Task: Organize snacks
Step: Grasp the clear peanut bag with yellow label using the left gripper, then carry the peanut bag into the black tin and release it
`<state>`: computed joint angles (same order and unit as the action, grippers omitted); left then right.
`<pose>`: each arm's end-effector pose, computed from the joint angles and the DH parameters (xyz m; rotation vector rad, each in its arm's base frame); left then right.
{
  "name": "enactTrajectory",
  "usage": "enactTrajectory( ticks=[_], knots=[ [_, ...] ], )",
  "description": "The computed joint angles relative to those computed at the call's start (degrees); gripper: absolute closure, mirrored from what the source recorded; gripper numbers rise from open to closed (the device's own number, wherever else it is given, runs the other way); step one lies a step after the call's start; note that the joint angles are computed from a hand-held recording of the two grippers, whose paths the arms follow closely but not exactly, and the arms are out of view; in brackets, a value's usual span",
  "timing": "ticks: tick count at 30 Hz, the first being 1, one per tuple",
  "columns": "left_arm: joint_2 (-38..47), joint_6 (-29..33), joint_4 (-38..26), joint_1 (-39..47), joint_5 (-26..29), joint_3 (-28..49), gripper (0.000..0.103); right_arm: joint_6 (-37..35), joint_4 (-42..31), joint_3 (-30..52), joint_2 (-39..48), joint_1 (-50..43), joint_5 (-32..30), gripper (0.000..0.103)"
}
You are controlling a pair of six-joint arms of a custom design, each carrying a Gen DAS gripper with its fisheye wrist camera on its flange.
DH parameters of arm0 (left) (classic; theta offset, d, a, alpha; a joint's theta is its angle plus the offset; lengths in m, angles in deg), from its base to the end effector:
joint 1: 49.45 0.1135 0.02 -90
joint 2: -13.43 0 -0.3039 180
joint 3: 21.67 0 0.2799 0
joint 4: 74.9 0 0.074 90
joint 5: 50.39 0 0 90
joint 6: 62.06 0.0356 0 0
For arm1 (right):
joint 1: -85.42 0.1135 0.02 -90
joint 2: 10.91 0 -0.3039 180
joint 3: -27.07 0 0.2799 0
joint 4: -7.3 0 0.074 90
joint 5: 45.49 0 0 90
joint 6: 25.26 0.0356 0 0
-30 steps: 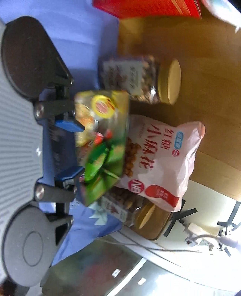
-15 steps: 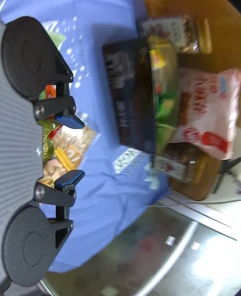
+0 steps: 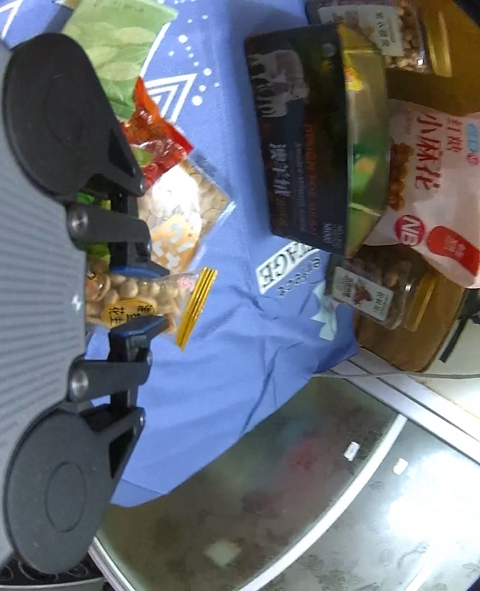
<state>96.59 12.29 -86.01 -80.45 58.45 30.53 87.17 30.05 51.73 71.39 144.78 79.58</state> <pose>0.2545 -0.1663 0.1991 0.4923 2.3378 -0.7823 0.1265 0.1734 0.1192 -0.3266 2.0386 0.2093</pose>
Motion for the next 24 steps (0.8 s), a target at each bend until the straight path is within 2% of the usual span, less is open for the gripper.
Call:
enactTrajectory(
  ticks=[4, 9, 12, 15, 17, 19, 21, 24],
  knots=[
    [-3.6, 0.1, -0.8, 1.9, 0.4, 1.1, 0.082, -4.4, 2.5, 0.9, -1.7, -0.9, -0.1, 0.083],
    [-3.7, 2.1, -2.7, 6.9, 0.9, 7.1, 0.082, -13.9, 6.2, 6.8, 0.1, -7.8, -6.2, 0.083],
    [0.3, 4.6, -4.2, 9.3, -0.5, 13.7, 0.082, -16.0, 6.5, 13.1, 4.0, -14.5, -13.5, 0.083],
    [6.4, 5.6, -4.9, 11.1, -3.6, 20.5, 0.082, -14.6, 3.2, 21.9, 9.8, -20.8, -21.2, 0.083],
    [10.2, 5.4, -4.4, 12.2, -5.1, 23.7, 0.082, -14.0, 1.4, 26.9, 13.8, -23.1, -24.1, 0.083],
    [13.2, 5.2, -4.0, 13.3, -5.6, 25.8, 0.079, -14.1, -0.1, 31.0, 17.3, -24.2, -25.1, 0.082],
    [16.1, 5.2, -2.6, 13.4, -8.4, 27.3, 0.079, -14.9, 0.7, 32.7, 19.6, -24.9, -25.8, 0.081],
    [20.1, 4.7, -3.9, 13.4, -9.6, 30.2, 0.077, -16.3, 0.1, 33.6, 20.1, -24.3, -23.4, 0.081]
  ],
)
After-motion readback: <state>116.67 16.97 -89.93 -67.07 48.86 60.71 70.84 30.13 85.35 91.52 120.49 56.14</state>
